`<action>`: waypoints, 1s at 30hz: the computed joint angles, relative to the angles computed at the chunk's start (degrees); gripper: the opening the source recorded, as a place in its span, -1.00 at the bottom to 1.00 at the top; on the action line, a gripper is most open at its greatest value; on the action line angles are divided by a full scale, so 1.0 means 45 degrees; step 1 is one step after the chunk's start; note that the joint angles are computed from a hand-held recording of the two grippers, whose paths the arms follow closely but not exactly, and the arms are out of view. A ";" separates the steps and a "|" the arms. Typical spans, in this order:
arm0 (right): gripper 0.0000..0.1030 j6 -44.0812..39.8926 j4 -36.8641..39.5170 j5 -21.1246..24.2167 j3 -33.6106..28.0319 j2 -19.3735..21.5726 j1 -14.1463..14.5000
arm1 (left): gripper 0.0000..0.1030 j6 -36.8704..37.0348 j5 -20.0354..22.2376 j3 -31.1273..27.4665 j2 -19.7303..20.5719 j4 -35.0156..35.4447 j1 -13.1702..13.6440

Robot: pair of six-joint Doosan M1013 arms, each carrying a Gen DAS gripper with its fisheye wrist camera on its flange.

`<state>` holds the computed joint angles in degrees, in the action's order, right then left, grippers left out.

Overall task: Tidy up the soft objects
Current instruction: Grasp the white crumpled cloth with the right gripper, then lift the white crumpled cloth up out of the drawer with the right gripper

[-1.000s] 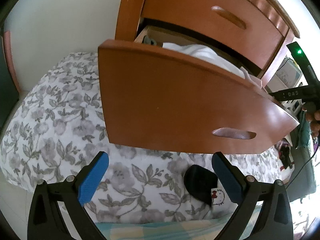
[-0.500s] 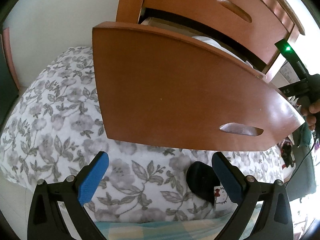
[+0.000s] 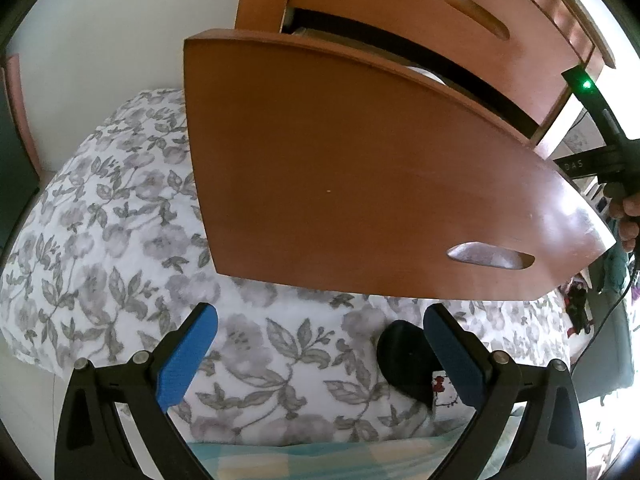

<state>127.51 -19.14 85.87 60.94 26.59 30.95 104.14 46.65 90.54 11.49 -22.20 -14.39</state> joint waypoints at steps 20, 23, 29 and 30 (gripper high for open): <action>-0.75 0.1912 -0.1656 -0.1510 0.0916 -0.0902 0.0318 | 0.99 -0.0286 0.0146 -0.0038 0.0115 0.0096 0.0022; -0.75 0.2244 -0.2009 -0.1575 0.0905 -0.1029 0.0447 | 0.99 -0.0314 0.0141 -0.0042 0.0114 0.0127 0.0020; -0.75 0.2859 -0.2748 -0.1744 0.0887 -0.1307 0.0720 | 0.99 -0.0335 0.0191 -0.0061 0.0076 0.0177 0.0034; -0.75 0.2942 -0.2850 -0.1808 0.0914 -0.1361 0.0763 | 0.99 -0.0317 0.0191 -0.0065 0.0057 0.0173 0.0034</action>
